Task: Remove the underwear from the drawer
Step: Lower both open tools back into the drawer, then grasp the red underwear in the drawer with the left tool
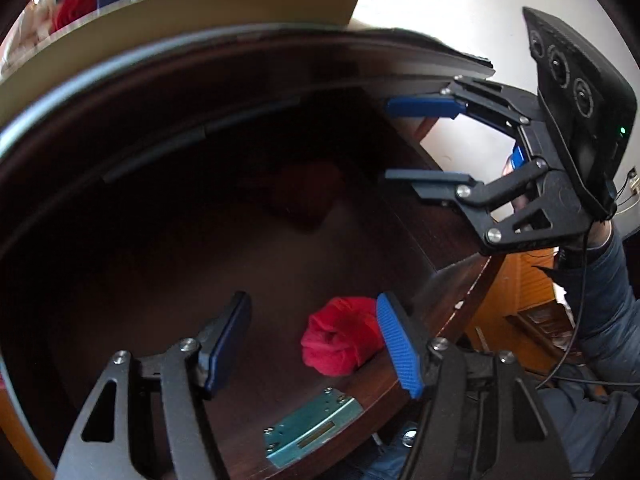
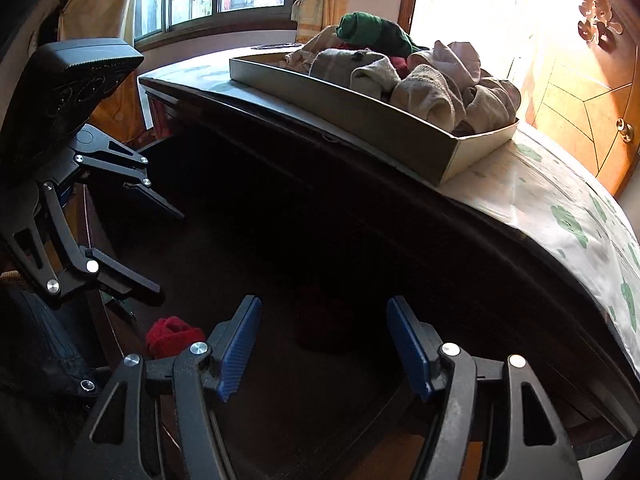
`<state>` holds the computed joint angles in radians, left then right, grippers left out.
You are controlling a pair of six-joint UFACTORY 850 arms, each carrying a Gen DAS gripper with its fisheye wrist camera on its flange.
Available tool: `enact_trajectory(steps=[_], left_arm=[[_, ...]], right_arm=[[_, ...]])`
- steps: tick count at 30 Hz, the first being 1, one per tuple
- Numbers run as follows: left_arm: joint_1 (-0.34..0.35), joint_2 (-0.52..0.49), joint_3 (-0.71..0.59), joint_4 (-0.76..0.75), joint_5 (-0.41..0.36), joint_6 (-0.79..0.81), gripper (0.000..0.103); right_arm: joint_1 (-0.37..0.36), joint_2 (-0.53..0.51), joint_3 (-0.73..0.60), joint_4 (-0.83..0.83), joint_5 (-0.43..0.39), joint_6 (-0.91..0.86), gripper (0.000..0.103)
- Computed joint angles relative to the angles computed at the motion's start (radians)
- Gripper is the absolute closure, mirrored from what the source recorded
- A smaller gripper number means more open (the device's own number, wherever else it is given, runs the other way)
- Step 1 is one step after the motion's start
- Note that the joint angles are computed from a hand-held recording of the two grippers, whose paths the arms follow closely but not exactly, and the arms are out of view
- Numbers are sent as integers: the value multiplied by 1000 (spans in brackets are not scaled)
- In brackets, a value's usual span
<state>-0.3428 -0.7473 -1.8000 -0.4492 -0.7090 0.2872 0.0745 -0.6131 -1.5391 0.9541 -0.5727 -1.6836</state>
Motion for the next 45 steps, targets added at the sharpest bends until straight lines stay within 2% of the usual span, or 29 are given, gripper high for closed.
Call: enact_trajectory(steps=[7, 11, 17, 21, 26, 29, 31, 36, 41, 45], left_arm=[[16, -162, -218, -55, -264, -55, 37], [22, -225, -297, -101, -369, -96, 37], [9, -308, -410, -82, -474, -159, 37], [5, -322, -420, -76, -492, -166, 39], [4, -271, -326, -84, -425, -132, 54], [13, -231, -261, -111, -364, -82, 66], [17, -192, -200, -141, -316, -40, 78], [39, -105, -61, -209, -201, 49, 79], [60, -6, 67, -228, -52, 106, 79], [72, 55, 135, -222, 61, 131, 79]], right_arm=[[-6, -10, -3, 46, -23, -30, 36], [-10, -10, 3, 77, -23, -62, 36], [-21, -9, 16, 143, -29, -123, 36], [-23, -15, 13, 147, -31, -134, 36], [-21, -13, 15, 136, -34, -120, 36], [-8, -23, 0, 69, -16, -46, 36], [0, -33, -17, 8, -12, 25, 36], [27, -49, -49, -135, -9, 156, 36], [76, -92, -109, -389, -21, 360, 36], [113, -123, -151, -532, -30, 478, 36]])
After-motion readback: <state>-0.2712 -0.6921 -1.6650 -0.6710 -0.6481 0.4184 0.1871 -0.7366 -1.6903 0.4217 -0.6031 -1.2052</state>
